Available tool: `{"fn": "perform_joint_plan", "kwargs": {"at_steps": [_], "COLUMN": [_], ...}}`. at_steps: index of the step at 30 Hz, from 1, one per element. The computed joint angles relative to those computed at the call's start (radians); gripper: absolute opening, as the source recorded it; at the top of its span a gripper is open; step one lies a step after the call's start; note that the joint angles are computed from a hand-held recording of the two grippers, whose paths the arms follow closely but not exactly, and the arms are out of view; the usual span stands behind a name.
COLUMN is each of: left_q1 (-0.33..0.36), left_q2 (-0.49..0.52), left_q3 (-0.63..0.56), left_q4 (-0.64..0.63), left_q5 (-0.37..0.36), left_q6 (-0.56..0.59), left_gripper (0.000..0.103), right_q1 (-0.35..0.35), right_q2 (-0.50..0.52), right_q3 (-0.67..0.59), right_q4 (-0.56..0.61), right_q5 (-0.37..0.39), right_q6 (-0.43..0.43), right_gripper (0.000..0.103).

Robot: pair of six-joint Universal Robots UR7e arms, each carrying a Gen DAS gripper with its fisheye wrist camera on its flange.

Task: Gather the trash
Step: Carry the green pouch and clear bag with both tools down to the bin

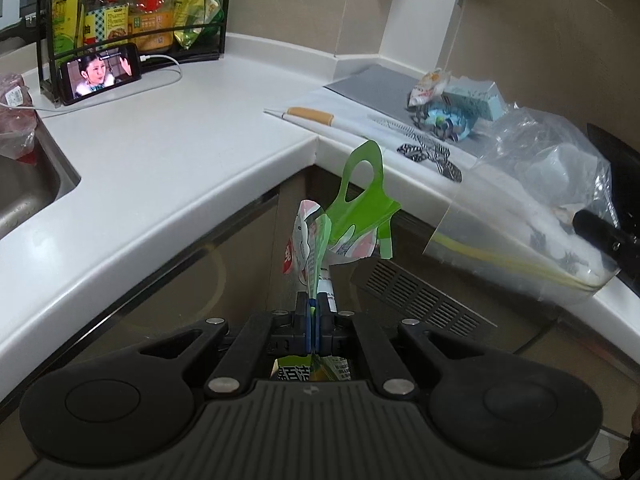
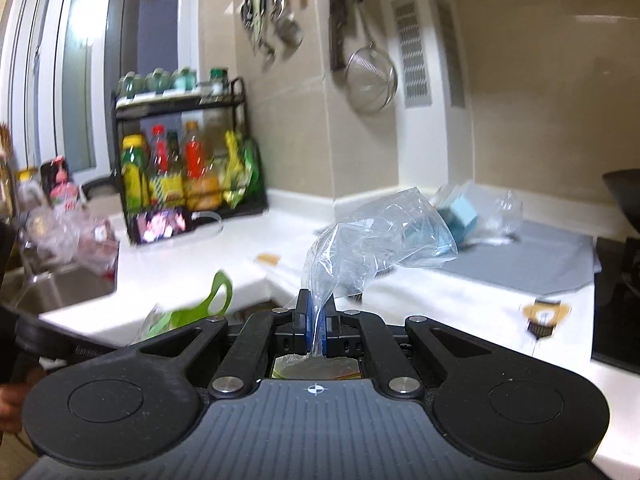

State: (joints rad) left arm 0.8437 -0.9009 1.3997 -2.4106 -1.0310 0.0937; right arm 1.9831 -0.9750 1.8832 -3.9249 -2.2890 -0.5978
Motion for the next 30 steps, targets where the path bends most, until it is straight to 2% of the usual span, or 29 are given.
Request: {"fn": "perform_joint_plan", "kwargs": {"at_steps": [12,30], "left_q1": [0.001,0.028], "left_q2": [0.013,0.050], "left_q3": [0.021,0.028], "left_q4": [0.022,0.092], "left_q5": [-0.016,0.004], "left_q6": [0.014,-0.001], "left_gripper": [0.001,0.001], "right_q1": [-0.017,-0.073], "right_q2": [-0.010,0.007], "right_q3": [0.065,0.098], "right_q4": [0.157,0.305], "right_q5": [-0.014,-0.024], "right_q6": [0.140,0.254], "right_gripper": [0.005,0.005]}}
